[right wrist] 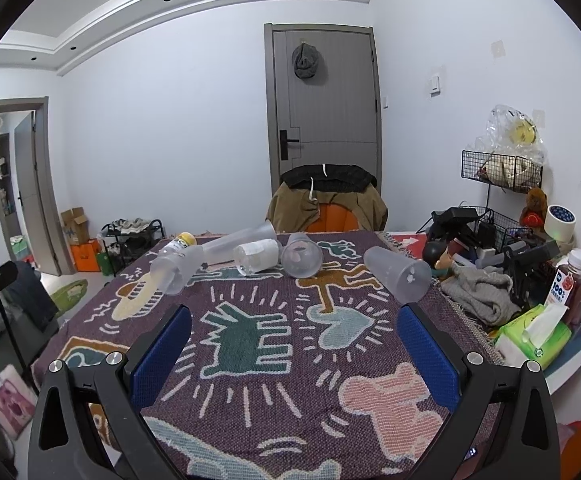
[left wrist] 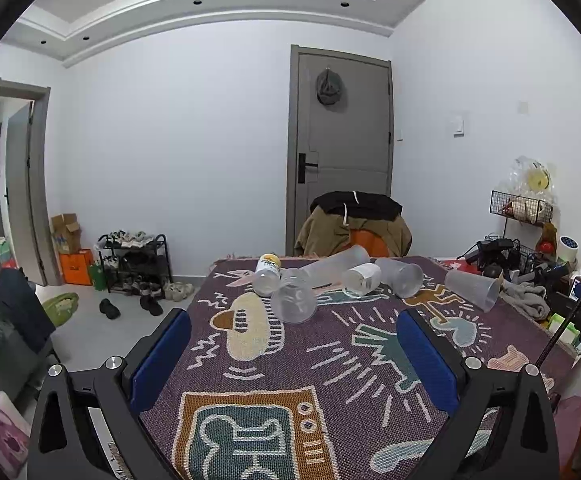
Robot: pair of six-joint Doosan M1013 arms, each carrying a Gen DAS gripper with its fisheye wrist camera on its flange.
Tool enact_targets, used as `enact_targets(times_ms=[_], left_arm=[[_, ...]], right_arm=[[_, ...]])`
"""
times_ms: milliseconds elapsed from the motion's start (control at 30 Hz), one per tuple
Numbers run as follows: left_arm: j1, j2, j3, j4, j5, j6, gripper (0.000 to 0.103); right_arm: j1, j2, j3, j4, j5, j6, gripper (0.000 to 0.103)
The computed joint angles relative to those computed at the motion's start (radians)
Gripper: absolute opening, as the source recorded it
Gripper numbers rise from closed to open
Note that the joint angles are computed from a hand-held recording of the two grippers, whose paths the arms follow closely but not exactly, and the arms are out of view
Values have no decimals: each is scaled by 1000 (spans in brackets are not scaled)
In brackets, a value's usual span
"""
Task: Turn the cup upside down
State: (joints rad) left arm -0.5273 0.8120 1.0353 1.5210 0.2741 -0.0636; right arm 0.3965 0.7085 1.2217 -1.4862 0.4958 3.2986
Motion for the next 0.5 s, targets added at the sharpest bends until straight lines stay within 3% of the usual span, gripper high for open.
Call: enact_targets(times_ms=[500], left_arm=[[-1, 1, 0, 2, 6, -2, 103]], right_arm=[[1, -1, 1, -10, 3, 7, 103]])
